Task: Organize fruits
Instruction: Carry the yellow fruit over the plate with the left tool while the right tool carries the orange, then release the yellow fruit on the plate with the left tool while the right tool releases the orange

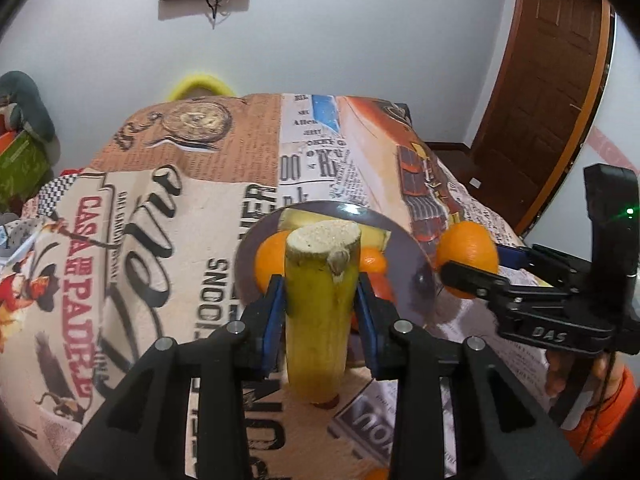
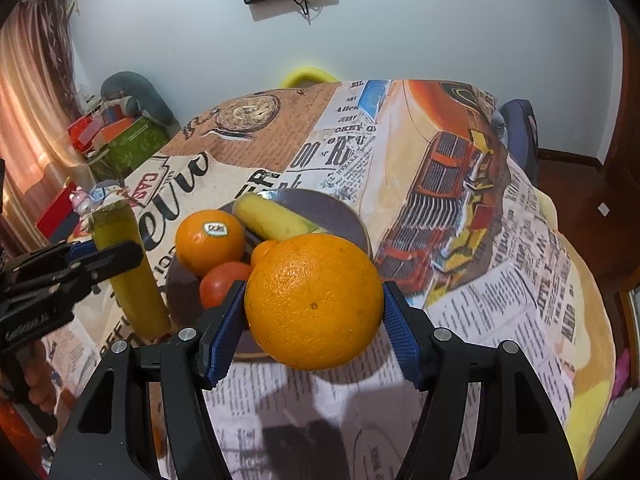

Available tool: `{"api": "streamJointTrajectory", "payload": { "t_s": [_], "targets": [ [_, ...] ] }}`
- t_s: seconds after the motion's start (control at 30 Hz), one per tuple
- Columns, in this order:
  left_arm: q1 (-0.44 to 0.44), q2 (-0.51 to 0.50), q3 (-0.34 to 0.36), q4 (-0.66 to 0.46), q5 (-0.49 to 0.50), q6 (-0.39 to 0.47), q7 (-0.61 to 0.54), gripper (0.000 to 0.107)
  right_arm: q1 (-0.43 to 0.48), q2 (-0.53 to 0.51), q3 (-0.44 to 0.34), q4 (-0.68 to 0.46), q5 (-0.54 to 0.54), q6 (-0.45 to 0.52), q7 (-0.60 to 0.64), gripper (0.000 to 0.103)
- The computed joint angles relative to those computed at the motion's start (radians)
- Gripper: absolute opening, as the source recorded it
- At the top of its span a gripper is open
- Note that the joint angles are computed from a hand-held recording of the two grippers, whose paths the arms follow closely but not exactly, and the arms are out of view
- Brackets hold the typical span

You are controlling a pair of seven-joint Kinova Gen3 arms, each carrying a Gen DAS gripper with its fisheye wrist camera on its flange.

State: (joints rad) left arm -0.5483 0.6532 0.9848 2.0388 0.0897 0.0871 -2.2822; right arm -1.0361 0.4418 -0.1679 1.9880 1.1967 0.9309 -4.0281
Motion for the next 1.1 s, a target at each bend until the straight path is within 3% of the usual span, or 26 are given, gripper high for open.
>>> {"api": "streamJointTrajectory", "payload": {
  "t_s": [0.5,0.77,0.9,1.1],
  "targets": [
    [0.209,0.009,-0.158,-0.098,0.015,0.01,0.039,0.033,0.094,0.028,0.056,-0.022,-0.028,-0.163,0.138,0.063],
    [0.275,-0.015,-0.214,-0.076,-0.023,-0.058,0.077,0.035,0.096,0.023,0.072,-0.021,-0.026,-0.197,0.159,0.066],
    [0.253,-0.025,-0.195,-0.069,-0.053,-0.048,0.116,0.047,0.077,0.0,0.073,0.0,-0.004,-0.183,0.113,0.067],
    [0.152,-0.055,-0.109,-0.02,-0.074,-0.054,0.144,0.049,0.036,-0.017,0.038,-0.026,-0.055,-0.063,0.139,0.067]
  ]
}}
